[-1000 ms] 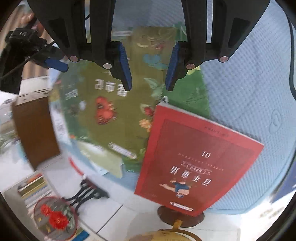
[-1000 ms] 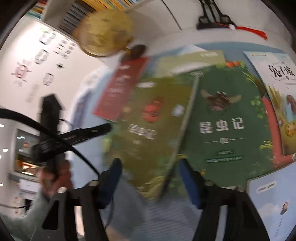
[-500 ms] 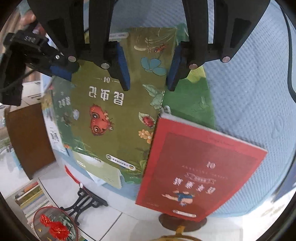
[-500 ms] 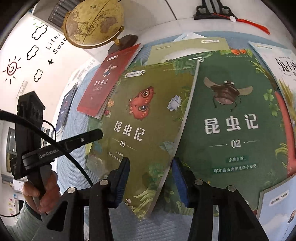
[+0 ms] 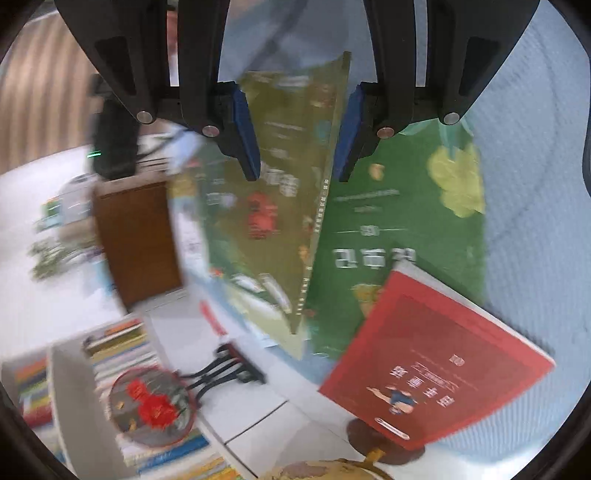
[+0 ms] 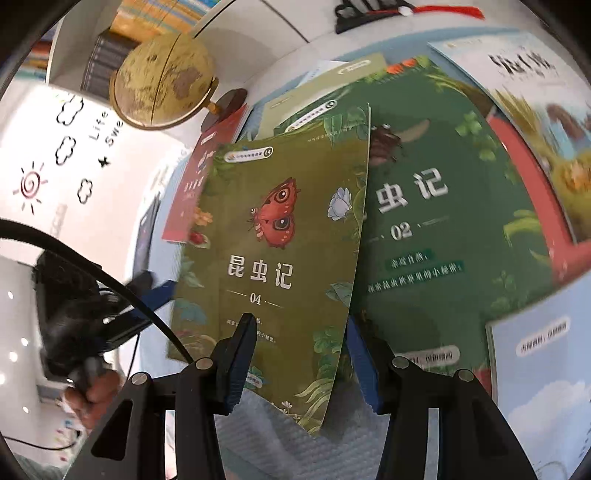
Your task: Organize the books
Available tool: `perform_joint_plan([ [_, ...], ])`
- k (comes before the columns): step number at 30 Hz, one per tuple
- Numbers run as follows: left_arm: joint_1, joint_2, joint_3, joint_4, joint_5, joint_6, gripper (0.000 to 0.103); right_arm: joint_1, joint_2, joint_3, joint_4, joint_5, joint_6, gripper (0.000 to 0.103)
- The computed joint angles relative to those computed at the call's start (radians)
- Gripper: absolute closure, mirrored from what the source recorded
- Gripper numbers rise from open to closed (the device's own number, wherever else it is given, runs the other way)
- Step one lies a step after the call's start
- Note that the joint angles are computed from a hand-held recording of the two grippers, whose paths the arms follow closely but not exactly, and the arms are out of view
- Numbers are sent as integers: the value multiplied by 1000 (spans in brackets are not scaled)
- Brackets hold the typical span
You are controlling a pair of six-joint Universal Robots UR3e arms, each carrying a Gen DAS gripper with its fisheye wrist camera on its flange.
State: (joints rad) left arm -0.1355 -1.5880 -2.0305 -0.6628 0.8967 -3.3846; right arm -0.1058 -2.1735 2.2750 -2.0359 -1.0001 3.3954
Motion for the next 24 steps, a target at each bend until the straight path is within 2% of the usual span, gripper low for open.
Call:
perform_joint_plan([
  [4,-61,-16,41,-33,121,4,70,-44,-75,12,77,19,-22,53],
  [7,-123,-35,72,-65,233,-12,72,-12,-76,0,87,-6,-1,54],
  [11,-184,-33,94,-104,312,14,71,156,-5,-72,41,-178,76,54],
  [14,-203,-49,118,-127,304,54,65,260,43,-87,14,-254,109,53],
  [16,-182,-41,120,-159,258,78,65,303,82,-78,-16,-291,139,53],
  [17,-145,-1,81,-151,200,84,65,301,72,-61,-27,-295,144,53],
  [19,-1,131,-48,-156,-41,145,65,230,-9,-11,-9,-233,119,53],
  [21,95,190,-111,-217,-219,211,65,89,-137,48,87,-115,39,53],
  [22,123,198,-131,-245,-274,245,65,9,-208,76,158,-49,-12,53],
  [23,123,183,-134,-244,-264,253,65,-60,-269,94,229,3,-56,53],
  [24,101,158,-127,-209,-199,223,65,-120,-319,101,304,43,-102,53],
])
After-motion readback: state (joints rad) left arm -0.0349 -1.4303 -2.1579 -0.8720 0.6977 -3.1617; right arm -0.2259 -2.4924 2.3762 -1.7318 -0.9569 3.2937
